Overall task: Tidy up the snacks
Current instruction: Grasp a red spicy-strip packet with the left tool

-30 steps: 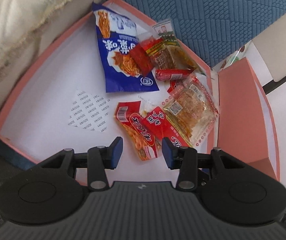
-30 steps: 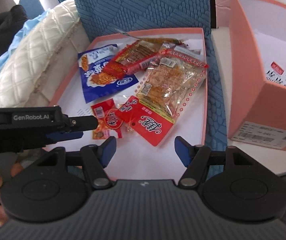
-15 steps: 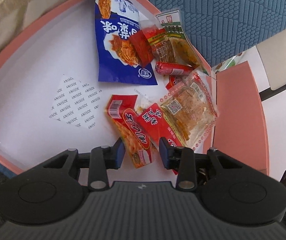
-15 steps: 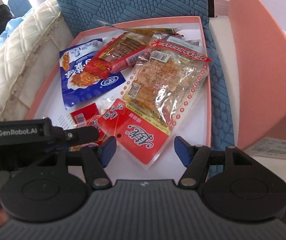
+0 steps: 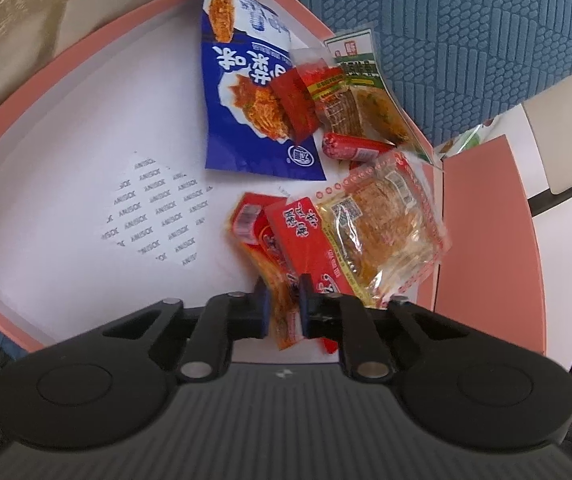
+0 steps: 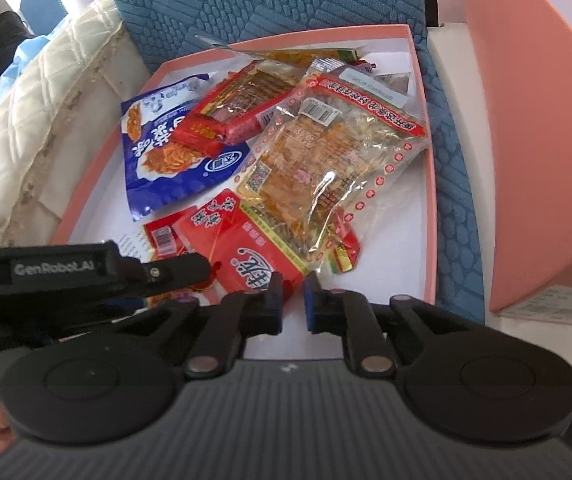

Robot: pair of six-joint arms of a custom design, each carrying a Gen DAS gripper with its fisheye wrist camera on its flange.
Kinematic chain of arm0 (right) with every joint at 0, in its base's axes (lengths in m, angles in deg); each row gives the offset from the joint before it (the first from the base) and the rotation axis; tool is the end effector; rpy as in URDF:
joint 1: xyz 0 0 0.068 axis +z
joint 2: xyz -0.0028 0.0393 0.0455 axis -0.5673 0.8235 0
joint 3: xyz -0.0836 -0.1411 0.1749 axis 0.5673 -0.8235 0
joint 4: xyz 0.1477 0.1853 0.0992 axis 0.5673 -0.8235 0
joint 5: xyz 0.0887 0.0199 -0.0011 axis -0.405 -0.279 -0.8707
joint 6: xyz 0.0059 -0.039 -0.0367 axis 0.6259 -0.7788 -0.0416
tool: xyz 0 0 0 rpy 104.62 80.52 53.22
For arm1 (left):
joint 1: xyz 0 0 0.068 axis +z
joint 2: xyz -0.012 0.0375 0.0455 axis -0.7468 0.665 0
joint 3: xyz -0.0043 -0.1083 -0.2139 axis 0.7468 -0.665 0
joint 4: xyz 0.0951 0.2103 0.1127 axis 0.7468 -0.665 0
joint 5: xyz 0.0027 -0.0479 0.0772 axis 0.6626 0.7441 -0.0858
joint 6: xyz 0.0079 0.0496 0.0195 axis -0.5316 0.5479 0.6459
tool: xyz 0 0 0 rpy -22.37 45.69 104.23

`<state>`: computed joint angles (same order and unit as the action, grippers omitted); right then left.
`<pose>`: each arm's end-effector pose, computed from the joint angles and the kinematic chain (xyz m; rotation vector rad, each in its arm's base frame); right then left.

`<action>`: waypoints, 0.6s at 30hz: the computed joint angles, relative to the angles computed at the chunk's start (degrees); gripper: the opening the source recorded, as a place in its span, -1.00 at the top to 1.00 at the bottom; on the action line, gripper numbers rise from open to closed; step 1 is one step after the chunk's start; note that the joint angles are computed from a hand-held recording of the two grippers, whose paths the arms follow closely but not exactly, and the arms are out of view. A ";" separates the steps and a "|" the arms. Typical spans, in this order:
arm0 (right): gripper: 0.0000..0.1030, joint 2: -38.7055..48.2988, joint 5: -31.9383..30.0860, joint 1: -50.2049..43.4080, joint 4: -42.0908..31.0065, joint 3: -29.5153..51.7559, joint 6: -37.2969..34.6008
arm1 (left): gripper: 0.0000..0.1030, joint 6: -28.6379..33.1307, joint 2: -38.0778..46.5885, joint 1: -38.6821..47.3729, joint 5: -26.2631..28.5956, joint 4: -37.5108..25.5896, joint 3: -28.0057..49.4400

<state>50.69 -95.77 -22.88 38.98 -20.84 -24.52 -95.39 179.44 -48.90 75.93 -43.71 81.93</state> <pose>0.2710 0.0628 0.0597 -0.0072 2.6802 0.3915 0.2434 -0.0182 0.0071 -0.5285 2.5415 -0.8039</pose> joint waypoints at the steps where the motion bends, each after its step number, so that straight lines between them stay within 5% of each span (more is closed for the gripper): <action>1: 0.85 -0.53 -0.05 -0.07 0.03 -0.18 0.08 | 0.88 -0.16 -0.14 0.12 0.17 0.77 -0.52; 10: 0.95 -9.17 1.00 -0.52 -1.89 -2.63 -1.33 | 1.00 -0.92 -14.49 -1.48 -4.30 -1.85 -6.92; 18: 0.95 -16.78 1.20 -2.94 -6.61 -3.04 -4.04 | 1.00 3.55 -31.62 -2.70 -9.37 -13.23 -10.39</action>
